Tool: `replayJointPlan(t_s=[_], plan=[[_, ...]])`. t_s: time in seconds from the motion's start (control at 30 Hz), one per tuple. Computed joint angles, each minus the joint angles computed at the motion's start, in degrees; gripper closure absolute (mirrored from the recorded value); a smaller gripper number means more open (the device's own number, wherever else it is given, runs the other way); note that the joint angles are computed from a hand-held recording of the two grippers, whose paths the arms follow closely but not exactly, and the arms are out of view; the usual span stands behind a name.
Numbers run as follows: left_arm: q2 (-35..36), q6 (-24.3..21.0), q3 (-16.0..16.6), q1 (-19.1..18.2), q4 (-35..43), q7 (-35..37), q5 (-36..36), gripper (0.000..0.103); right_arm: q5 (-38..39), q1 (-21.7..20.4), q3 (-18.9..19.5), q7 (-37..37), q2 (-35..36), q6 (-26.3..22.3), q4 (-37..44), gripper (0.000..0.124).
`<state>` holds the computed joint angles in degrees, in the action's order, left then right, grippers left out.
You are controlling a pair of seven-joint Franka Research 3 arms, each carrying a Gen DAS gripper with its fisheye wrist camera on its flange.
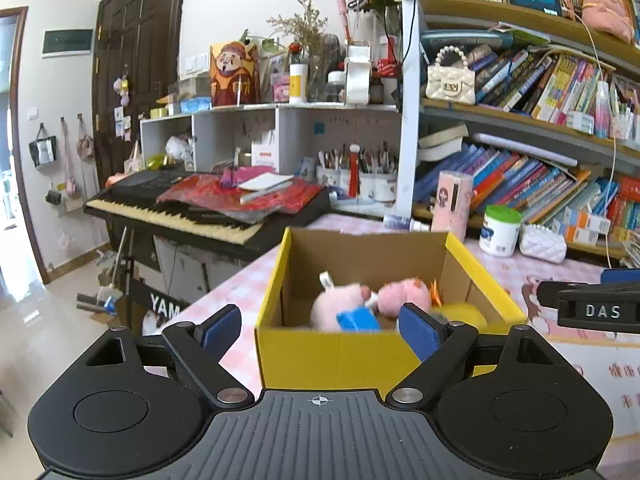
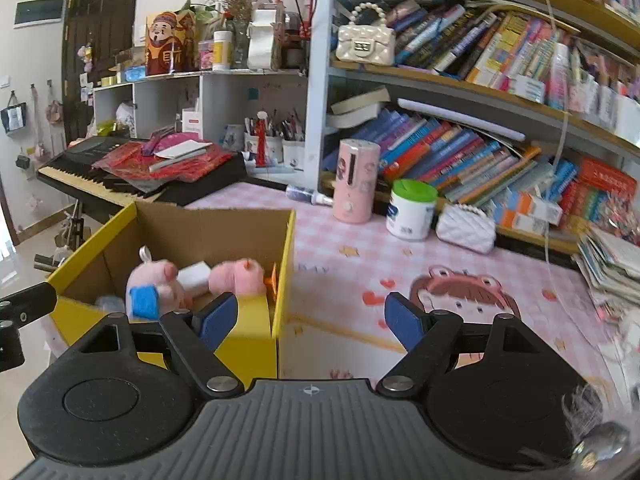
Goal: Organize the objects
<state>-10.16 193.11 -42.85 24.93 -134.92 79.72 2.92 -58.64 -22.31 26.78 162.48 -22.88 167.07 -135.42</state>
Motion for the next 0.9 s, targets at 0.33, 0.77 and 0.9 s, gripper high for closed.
replayJointPlan(t_s=[0.33, 0.77, 0.9], plan=[[-5.33, -4.18, 16.6, -17.2, -6.28, -6.94, 6.93, 0.009, 7.92, 13.64, -5.84, -0.15, -7.46, -10.08, -8.33, 0.036], [-7.05, -4.11, 40.65, -45.75, -9.36, -7.57, 16.4, 0.005, 19.01, 19.47, -4.27, -2.2, -16.49, -19.72, -15.35, 0.028], [-6.71, -4.48, 42.22, -48.37, -8.45, -7.91, 16.13, 0.004, 20.91, 18.85, -4.14, -1.75, -17.72, -21.02, -15.56, 0.028]])
